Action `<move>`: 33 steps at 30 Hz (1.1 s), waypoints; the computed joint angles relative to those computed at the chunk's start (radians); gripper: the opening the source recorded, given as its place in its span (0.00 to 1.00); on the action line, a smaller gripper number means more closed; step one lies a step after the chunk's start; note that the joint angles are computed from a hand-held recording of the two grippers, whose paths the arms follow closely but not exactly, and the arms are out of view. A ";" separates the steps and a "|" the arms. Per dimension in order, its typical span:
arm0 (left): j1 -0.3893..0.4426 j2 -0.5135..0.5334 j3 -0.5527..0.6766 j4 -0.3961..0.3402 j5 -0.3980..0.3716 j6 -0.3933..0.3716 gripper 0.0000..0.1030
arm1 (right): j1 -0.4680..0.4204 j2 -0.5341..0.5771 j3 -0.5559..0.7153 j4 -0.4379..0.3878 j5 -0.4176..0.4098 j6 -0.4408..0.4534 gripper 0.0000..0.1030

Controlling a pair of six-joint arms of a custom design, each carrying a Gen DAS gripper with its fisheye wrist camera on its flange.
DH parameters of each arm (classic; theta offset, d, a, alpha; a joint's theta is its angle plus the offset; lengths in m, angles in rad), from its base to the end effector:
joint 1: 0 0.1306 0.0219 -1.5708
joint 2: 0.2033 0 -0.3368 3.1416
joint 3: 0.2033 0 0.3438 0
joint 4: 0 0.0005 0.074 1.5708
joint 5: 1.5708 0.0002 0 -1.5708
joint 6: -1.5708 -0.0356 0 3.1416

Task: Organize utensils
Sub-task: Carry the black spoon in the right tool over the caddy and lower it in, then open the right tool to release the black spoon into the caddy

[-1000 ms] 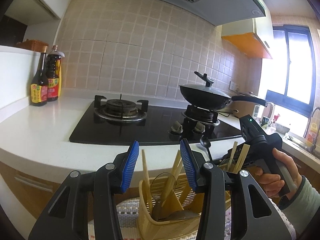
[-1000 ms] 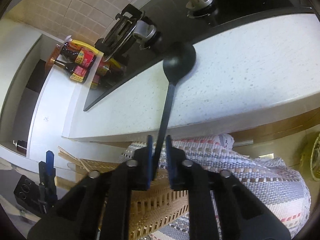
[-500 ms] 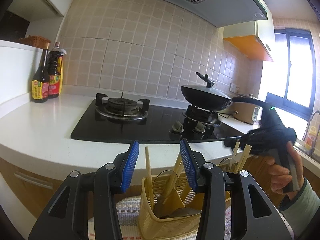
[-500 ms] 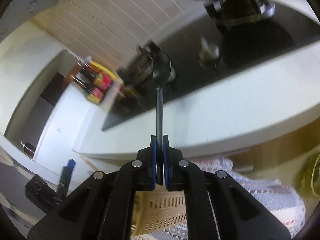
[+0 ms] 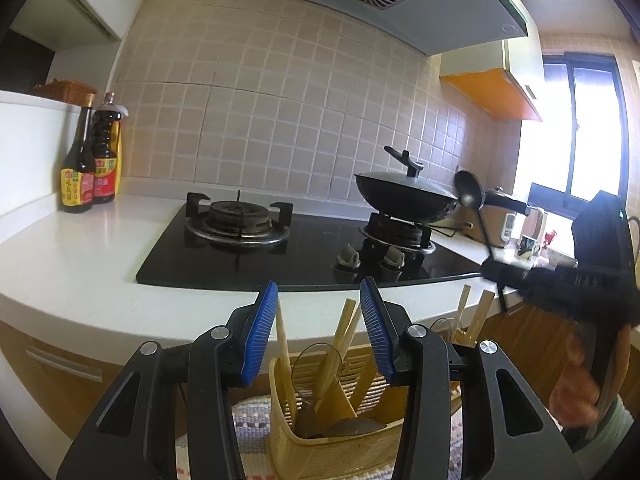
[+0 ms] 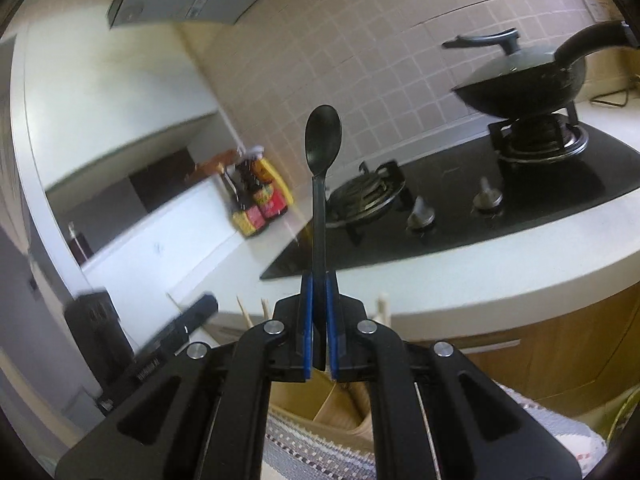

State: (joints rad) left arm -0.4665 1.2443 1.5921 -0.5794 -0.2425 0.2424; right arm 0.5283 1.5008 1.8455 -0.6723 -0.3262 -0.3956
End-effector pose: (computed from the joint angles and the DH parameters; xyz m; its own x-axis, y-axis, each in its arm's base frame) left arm 0.3692 -0.1769 0.5569 -0.2537 -0.1331 -0.9581 0.1720 0.9685 -0.1801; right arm 0.4196 0.2575 0.5457 -0.5414 0.1067 -0.8340 -0.5753 0.6763 0.4600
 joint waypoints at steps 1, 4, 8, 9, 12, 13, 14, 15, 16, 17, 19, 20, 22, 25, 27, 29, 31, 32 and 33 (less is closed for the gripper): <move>-0.001 0.000 -0.002 0.001 0.003 -0.002 0.40 | 0.011 -0.001 -0.011 0.003 0.017 0.015 0.05; -0.007 -0.003 -0.011 0.005 -0.004 -0.015 0.40 | 0.040 -0.018 -0.058 0.030 0.077 0.048 0.05; -0.007 -0.005 -0.020 0.006 -0.004 -0.017 0.40 | 0.050 -0.018 -0.089 0.029 0.116 0.094 0.05; -0.006 -0.005 -0.021 0.005 -0.002 -0.014 0.40 | 0.056 -0.019 -0.098 0.028 0.135 0.114 0.05; -0.003 -0.007 -0.025 0.007 0.001 -0.009 0.40 | 0.065 -0.030 -0.135 0.059 0.179 0.151 0.05; -0.003 -0.007 -0.025 0.007 0.001 -0.007 0.40 | 0.066 -0.028 -0.135 0.061 0.189 0.161 0.05; -0.003 -0.006 -0.024 0.005 0.001 -0.005 0.40 | 0.067 -0.025 -0.130 0.056 0.194 0.168 0.05; -0.003 -0.007 -0.025 0.006 0.001 -0.004 0.40 | 0.067 -0.024 -0.125 0.048 0.192 0.177 0.05; -0.003 -0.009 -0.028 0.008 0.001 -0.003 0.40 | 0.070 -0.027 -0.128 0.047 0.203 0.189 0.05; -0.002 -0.007 -0.025 0.007 0.003 -0.004 0.40 | 0.075 -0.035 -0.138 0.052 0.219 0.202 0.05; -0.001 -0.009 -0.030 0.010 0.004 0.002 0.40 | 0.080 -0.045 -0.158 0.072 0.247 0.216 0.05; 0.000 -0.008 -0.030 0.009 0.007 0.005 0.40 | 0.078 -0.047 -0.162 0.077 0.245 0.212 0.05; 0.000 -0.007 -0.031 0.005 0.009 0.007 0.40 | 0.075 -0.049 -0.167 0.084 0.241 0.206 0.05; 0.001 -0.008 -0.032 0.002 0.007 0.003 0.40 | 0.079 -0.054 -0.175 0.089 0.251 0.211 0.06; 0.002 -0.008 -0.033 0.004 0.009 0.006 0.40 | 0.084 -0.059 -0.179 0.087 0.263 0.216 0.06; 0.004 -0.010 -0.036 0.005 0.012 0.011 0.40 | 0.088 -0.066 -0.189 0.093 0.277 0.219 0.06; 0.008 -0.011 -0.037 0.004 0.020 0.020 0.40 | 0.086 -0.062 -0.178 0.074 0.276 0.222 0.07; 0.010 -0.011 -0.035 0.003 0.024 0.025 0.40 | 0.081 -0.059 -0.171 0.065 0.264 0.217 0.07; 0.014 -0.006 -0.027 0.000 0.035 0.029 0.40 | 0.078 -0.059 -0.170 0.061 0.257 0.210 0.07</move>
